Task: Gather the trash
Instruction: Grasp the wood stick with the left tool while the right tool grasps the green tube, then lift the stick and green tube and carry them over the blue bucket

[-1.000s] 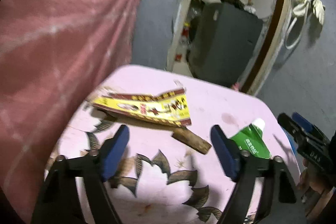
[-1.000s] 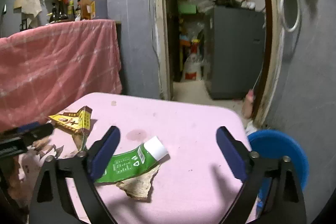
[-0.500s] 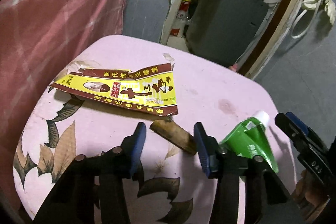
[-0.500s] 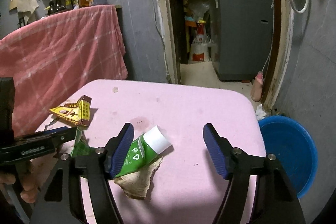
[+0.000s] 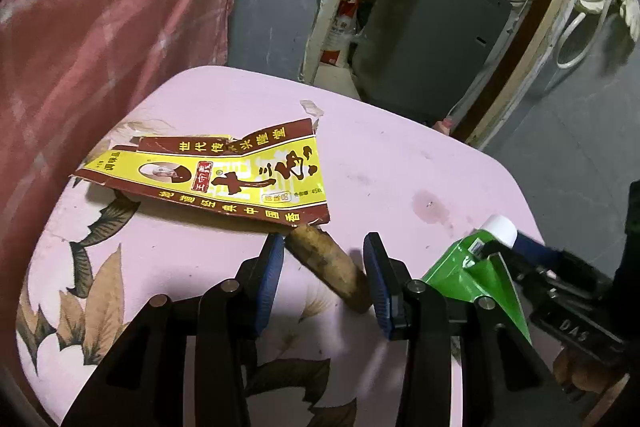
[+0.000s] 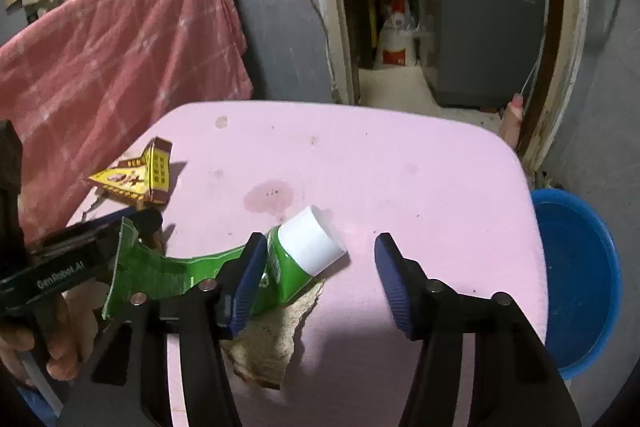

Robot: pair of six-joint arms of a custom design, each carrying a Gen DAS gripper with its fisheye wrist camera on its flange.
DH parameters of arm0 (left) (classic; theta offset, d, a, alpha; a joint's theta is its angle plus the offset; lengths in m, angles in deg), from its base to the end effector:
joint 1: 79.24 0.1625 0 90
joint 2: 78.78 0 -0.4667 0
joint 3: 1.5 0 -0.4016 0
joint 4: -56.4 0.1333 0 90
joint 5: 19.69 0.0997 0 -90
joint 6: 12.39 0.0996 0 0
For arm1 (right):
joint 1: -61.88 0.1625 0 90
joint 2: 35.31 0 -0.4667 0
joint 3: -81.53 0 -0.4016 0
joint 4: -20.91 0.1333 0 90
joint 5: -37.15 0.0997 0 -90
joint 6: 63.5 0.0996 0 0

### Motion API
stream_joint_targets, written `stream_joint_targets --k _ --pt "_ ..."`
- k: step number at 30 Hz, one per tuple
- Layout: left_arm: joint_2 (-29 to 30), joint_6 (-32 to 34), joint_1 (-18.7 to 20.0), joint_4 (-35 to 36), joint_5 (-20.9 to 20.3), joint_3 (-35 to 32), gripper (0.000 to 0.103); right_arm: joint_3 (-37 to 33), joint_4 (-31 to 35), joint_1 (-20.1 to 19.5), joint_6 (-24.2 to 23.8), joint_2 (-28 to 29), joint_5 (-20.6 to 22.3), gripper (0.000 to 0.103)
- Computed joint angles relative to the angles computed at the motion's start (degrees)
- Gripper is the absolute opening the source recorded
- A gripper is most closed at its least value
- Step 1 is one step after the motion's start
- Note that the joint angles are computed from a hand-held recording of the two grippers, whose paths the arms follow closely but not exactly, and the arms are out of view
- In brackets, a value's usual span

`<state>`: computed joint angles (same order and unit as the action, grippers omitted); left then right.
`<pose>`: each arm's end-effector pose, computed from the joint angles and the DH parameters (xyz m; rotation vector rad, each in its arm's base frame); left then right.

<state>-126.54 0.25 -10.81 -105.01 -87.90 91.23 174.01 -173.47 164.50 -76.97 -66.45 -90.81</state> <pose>-0.1094 -0.7399 0.1858 0.6830 2.6380 -0.6783 0.2273 -0.6854 0.0621 0.2180 -2.3404 0.9125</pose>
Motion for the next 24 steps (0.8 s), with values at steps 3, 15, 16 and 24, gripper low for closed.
stream_joint_targets --k 3,15,16,24 --pt "0.17 -0.56 0.03 0.95 0.32 -0.75 0.028 0.51 2.46 -0.8 1.94 -0.96 2.68 0.045" --pt "-0.42 0.21 -0.27 4.37 -2.47 -0.67 0.014 1.59 2.28 -1.47 3.22 -1.86 6.08 0.037" --pt "-0.64 0.03 -0.18 4.54 -2.81 -0.53 0.014 1.55 2.15 -1.48 3.26 -1.82 6.11 0.037" --pt "-2.43 0.44 -0.09 0.38 -4.13 2.7 0.014 1.48 -6.02 0.53 -3.7 0.45 3.0 0.036"
